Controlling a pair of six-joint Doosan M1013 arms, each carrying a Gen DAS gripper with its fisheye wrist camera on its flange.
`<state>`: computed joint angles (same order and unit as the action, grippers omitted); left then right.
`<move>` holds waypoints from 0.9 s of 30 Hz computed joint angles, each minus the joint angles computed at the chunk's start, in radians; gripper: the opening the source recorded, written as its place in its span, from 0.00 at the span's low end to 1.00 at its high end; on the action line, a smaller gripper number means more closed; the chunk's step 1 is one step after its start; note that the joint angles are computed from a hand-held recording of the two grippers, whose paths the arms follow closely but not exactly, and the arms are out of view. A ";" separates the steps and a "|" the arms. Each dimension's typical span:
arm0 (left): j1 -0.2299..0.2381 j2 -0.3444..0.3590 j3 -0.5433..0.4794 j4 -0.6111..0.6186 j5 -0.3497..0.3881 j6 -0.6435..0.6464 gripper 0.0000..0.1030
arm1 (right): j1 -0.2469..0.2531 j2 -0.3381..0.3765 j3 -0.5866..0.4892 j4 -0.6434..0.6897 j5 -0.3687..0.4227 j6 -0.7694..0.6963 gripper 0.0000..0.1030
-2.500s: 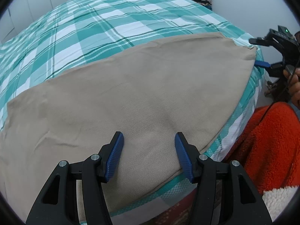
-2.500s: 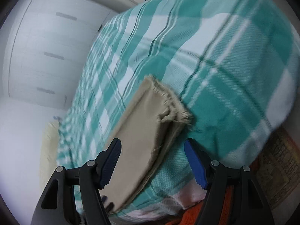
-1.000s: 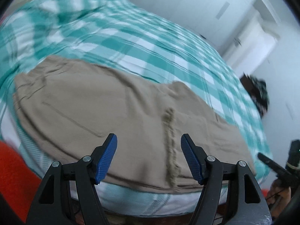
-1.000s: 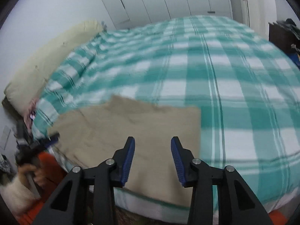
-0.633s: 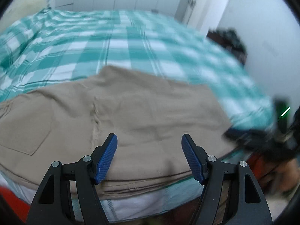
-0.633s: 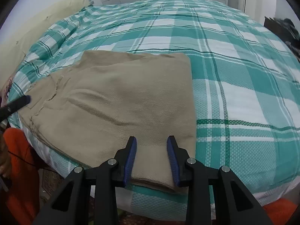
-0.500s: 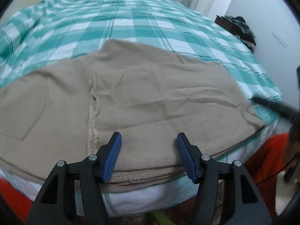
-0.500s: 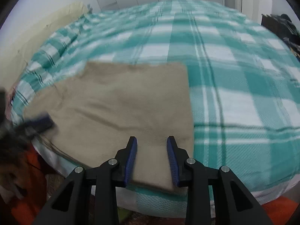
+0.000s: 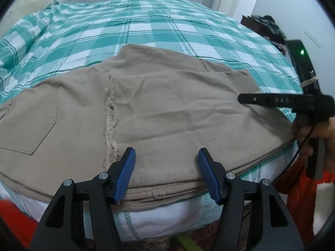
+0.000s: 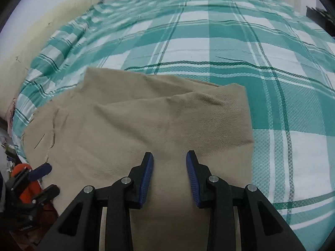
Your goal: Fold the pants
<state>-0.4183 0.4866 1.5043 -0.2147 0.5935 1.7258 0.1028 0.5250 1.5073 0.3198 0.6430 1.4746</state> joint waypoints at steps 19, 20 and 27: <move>0.012 -0.006 0.009 -0.062 0.007 0.056 0.65 | 0.009 -0.144 0.210 0.107 -0.117 -0.100 0.38; 0.013 -0.006 0.010 -0.068 0.009 0.060 0.66 | 0.011 -0.144 0.213 0.099 -0.125 -0.107 0.38; 0.029 -0.018 0.011 -0.130 0.031 0.067 0.67 | 0.015 -0.146 0.227 0.105 -0.162 -0.140 0.38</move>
<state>-0.3894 0.4691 1.5158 -0.3445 0.6248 1.7929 0.1176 0.3785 1.7342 0.4252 0.4811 1.3345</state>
